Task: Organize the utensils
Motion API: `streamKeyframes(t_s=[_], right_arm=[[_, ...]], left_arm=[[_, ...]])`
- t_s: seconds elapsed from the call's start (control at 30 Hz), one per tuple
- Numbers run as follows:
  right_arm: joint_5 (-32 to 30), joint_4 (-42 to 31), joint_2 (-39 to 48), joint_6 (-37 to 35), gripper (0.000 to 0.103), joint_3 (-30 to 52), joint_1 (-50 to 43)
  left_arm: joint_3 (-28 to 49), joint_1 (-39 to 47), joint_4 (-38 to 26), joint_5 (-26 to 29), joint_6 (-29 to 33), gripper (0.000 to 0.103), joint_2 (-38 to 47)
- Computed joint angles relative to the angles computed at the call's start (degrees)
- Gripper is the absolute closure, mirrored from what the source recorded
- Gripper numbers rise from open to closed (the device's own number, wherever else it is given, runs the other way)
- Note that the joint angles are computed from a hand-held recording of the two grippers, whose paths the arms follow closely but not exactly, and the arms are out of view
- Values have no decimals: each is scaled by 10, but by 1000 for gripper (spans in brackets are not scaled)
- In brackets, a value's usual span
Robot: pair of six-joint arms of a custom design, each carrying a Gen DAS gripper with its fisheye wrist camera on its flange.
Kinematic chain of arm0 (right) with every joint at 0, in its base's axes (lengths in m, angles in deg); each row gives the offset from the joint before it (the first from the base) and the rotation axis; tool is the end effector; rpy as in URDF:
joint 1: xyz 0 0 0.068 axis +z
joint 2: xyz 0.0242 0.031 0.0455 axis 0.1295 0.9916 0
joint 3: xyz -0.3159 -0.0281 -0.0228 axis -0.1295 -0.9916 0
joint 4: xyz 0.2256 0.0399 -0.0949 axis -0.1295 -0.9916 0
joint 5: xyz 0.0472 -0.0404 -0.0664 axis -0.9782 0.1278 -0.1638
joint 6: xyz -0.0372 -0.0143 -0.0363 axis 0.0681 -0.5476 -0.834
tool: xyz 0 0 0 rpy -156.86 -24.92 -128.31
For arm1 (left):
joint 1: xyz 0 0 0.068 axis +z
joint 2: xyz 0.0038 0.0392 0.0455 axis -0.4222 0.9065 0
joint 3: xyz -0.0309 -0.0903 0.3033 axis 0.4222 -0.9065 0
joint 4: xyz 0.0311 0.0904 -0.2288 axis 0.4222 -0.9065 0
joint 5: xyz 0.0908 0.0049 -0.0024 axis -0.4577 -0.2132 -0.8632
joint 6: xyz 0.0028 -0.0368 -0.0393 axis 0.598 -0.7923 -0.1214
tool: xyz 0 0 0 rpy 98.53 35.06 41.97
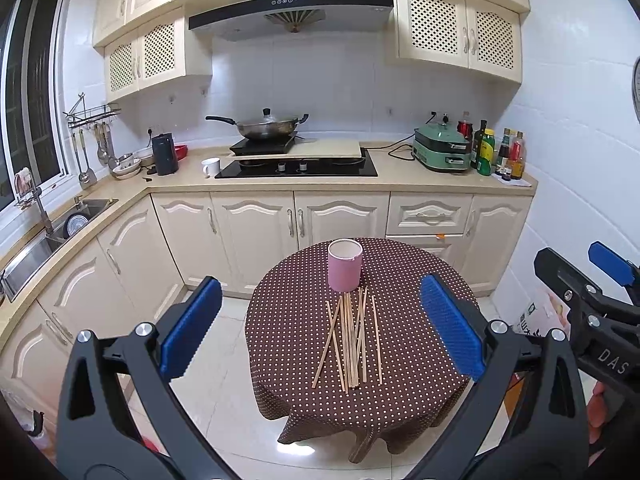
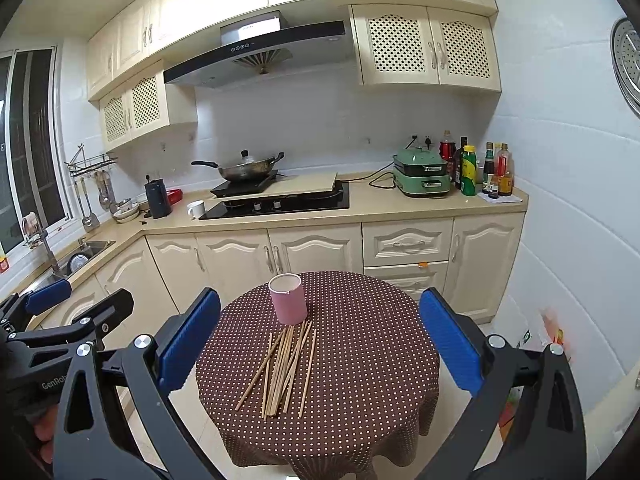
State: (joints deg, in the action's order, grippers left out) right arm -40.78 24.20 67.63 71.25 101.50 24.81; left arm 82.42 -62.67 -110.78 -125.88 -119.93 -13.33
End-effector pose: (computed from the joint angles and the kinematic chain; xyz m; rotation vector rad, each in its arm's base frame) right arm 0.2049 0.0695 0.3923 -0.3240 1.9530 0.3914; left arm 0.1551 -0.0854 0.4134 -0.3500 2.0278 0.2562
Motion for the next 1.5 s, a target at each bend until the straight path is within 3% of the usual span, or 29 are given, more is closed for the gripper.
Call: streamKeyframes(t_s=[0.63,1.5], right_arm=[[-12,-2,-5,3,7,-9,-4],[-21,33,32,3,7,2,-16]], left_arm=[[9,-19,-21,-10,-27,6,14],[1,26,54,14,29,6,30]])
